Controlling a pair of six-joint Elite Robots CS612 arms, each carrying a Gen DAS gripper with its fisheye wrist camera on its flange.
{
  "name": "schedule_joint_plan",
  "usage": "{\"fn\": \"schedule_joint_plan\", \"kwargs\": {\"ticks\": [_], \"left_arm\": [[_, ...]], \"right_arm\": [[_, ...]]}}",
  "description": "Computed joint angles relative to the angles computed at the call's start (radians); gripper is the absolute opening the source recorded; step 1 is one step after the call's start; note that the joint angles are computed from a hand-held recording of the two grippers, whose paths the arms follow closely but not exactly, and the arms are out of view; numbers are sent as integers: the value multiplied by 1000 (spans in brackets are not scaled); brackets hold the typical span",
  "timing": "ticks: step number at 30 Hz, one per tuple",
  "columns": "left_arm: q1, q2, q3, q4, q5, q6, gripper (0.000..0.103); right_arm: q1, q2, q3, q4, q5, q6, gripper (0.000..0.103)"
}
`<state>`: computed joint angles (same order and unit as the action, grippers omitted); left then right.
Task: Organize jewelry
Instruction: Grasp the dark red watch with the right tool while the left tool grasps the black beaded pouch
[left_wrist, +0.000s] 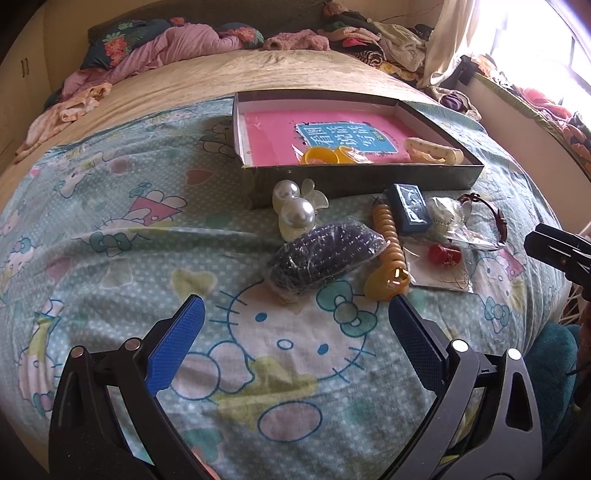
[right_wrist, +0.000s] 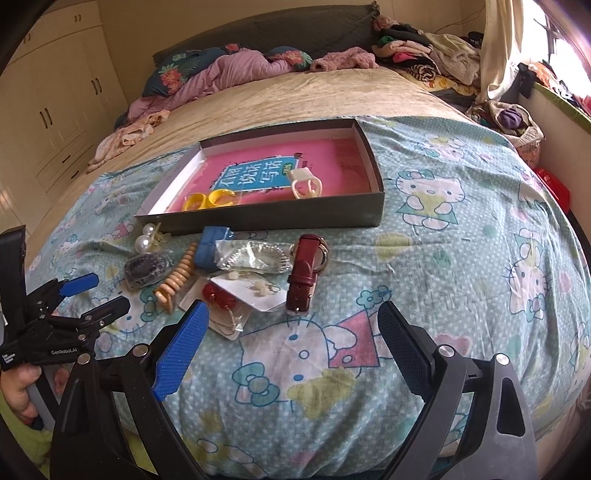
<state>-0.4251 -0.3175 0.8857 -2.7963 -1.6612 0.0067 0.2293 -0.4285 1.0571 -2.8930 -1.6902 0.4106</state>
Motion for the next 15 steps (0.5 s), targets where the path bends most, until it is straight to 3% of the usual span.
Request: {"fn": "schedule_joint_plan", "kwargs": {"ticks": [6,15], "left_arm": [[-4,33,-63,26,15,-4,93],[-6,64,-119,65,15,-9,93]], "right_arm": [[-17,41,-61,37,40,19,67],[-38,83,-119,59,130,35,17]]}}
